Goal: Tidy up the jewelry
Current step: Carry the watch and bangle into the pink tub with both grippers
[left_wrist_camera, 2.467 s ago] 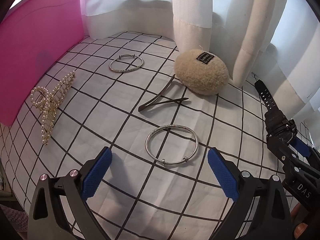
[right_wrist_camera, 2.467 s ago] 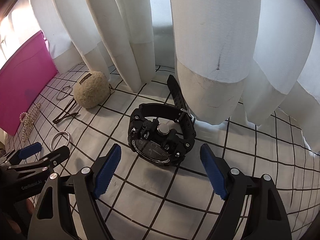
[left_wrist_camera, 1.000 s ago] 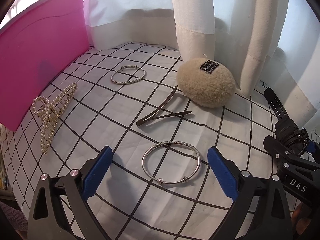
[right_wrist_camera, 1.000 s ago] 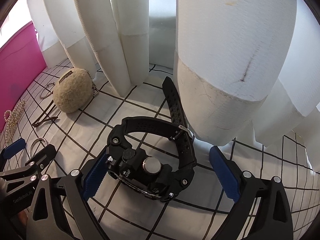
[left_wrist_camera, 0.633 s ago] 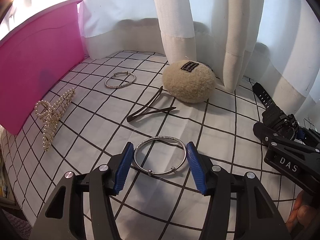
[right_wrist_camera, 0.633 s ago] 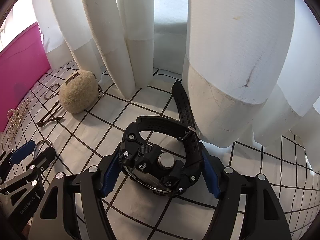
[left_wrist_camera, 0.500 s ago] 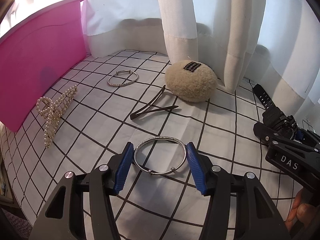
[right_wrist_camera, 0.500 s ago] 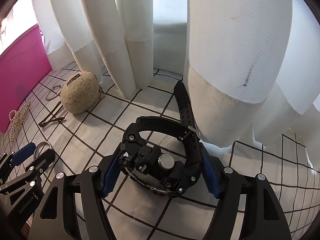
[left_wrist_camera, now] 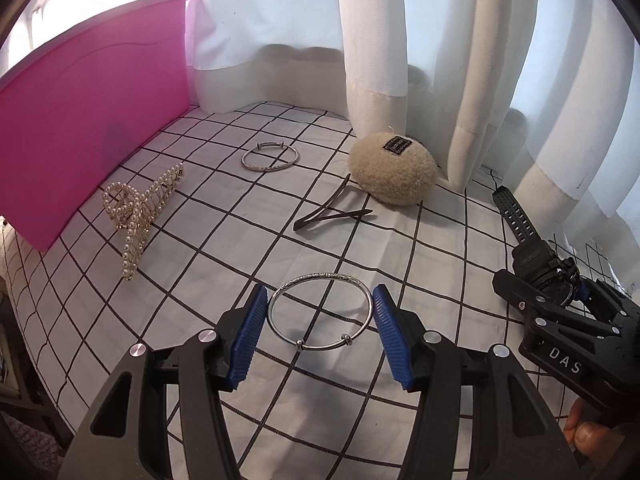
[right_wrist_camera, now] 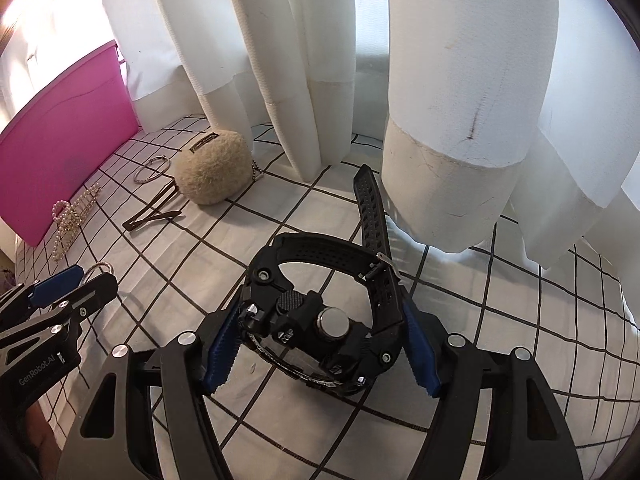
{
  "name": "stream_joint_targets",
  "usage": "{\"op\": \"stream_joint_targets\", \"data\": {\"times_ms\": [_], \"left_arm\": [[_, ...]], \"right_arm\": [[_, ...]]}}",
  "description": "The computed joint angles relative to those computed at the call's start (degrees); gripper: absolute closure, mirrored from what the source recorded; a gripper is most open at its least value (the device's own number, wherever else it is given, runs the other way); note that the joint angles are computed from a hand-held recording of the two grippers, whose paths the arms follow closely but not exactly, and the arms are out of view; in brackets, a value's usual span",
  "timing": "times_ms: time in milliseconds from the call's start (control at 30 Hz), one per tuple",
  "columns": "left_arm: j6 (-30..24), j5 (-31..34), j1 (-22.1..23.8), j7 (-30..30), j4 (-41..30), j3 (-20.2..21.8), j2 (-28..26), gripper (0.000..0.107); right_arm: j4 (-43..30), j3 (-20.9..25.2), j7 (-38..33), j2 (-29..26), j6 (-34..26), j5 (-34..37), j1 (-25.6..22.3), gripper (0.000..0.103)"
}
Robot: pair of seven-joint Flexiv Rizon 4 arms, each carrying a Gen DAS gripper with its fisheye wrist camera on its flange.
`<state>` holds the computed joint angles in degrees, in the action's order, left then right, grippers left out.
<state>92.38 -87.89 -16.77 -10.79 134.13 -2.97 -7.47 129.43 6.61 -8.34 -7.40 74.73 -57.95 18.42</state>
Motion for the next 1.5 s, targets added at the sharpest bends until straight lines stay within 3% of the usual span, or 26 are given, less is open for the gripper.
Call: {"op": "stream_joint_targets", "data": {"times_ms": [367,767,900,1200,1500], "left_arm": [[-6.10,20.86,6.04,-14.98,3.29,2.48,7.16,0.054],[-11.70,38.54,11.35,-27.50,1.10,8.23,14.28,0.054],[-13.26,39.84,12.86,-29.04,-1.56,9.84,15.01,0.054],[-16.01,32.14,16.47,-21.72,-10.60,11.27,11.73,0.054],[-21.57,27.48,25.94,-15.76,-22.40,10.06,3.67,0.054]], "right_arm": [[-1.12,3.94,-10.10,4.59,-4.40,10.71,1.52,0.035],[-9.61,5.84,-19.52,4.91,-6.87,15.47,4.38,0.035],[-14.84,5.84,-23.06,2.94,-7.82,16.26,5.97,0.035],[-29.55,4.21,-26.44,-5.05,-10.37,17.64,11.68,0.035],[-54.60,1.70,-36.04,-20.09,-15.71,23.22,19.41,0.035]]}}
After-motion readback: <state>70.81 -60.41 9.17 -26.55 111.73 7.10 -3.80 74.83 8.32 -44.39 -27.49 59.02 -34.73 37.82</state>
